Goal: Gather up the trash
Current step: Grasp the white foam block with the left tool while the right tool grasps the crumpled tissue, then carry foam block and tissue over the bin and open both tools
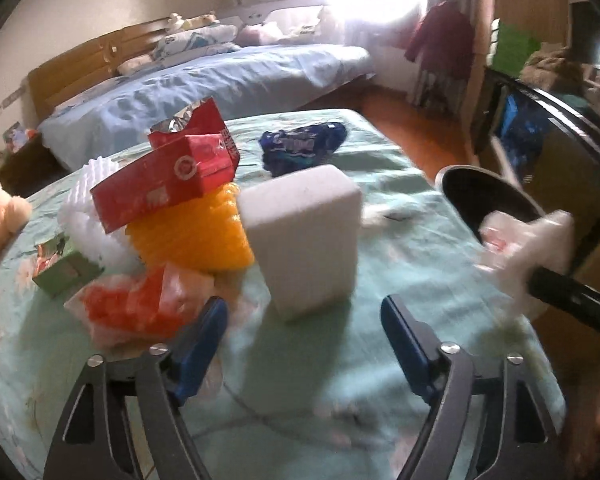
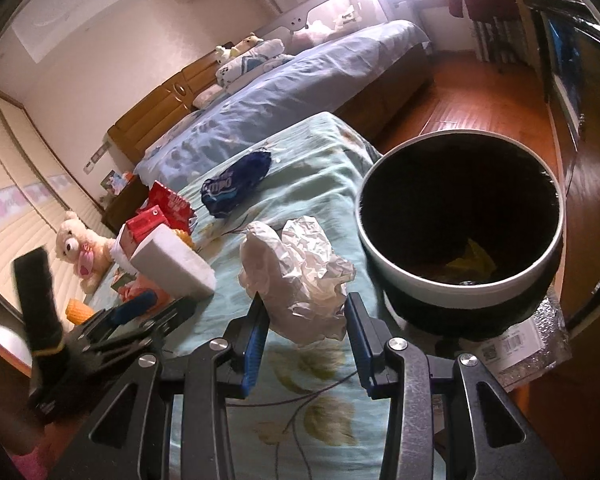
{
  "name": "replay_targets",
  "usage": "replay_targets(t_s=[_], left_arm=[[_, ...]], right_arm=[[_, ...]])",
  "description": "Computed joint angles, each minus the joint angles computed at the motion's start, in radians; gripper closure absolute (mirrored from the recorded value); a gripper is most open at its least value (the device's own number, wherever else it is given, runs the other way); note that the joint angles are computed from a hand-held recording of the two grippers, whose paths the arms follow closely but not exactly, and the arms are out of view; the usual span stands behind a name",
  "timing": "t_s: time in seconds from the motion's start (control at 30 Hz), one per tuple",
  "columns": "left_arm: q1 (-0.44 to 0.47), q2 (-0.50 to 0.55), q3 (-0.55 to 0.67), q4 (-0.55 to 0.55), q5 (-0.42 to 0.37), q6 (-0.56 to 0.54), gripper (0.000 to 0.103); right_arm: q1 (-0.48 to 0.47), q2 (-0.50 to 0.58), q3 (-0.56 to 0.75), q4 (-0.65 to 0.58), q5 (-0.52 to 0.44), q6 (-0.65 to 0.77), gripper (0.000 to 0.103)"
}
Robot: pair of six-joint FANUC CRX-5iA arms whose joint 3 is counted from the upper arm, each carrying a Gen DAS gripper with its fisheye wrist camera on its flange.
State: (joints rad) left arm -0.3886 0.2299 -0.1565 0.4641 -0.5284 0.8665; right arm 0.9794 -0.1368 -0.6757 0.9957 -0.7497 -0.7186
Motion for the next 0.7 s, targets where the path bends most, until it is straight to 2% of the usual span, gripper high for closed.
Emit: replay_targets(t_s=[0.03,0.13,0.2,0.23,0.3,0.4,0.5,0.7], left_arm=[[-0.009,0.024,0.043,-0.068,-0.013,0.082,0.022],[-0.026,0.078,0.113,-0.122,-0.04,0.164,0.024],[-0.031,0.087,0.129,-0.136,-0.047,0.179,0.035],[-0.03,0.092,0.122,-0.098,-0.051,0.142,0.056],[-0.026,0.09,0.106,-0.052,-0.043,0.09,0.057],[-0.026,0.065,0.035,0.106,-0.007,-0.069,0.059],[-0.02,0.041,-0.009,0.19,-0.017,-0.181,0.059],[-0.036,0.038,0.007,0.17,-0.08,-0.206,0.059]], right_arm=[[-0.002,-0.005,-0.005,0.003,0.001,-0.005,0.064],[-0.004,-0.014,-0.014,0.007,0.001,-0.009,0.064],[-0.006,-0.018,-0.02,0.009,0.003,-0.013,0.064],[-0.006,-0.019,-0.022,0.009,0.003,-0.015,0.064],[-0.007,-0.023,-0.028,0.012,0.005,-0.02,0.064],[-0.001,-0.031,-0.034,0.011,-0.003,-0.023,0.064],[0.005,-0.044,-0.038,0.004,-0.022,-0.017,0.064],[0.014,-0.074,-0.046,-0.022,-0.073,0.002,0.064]])
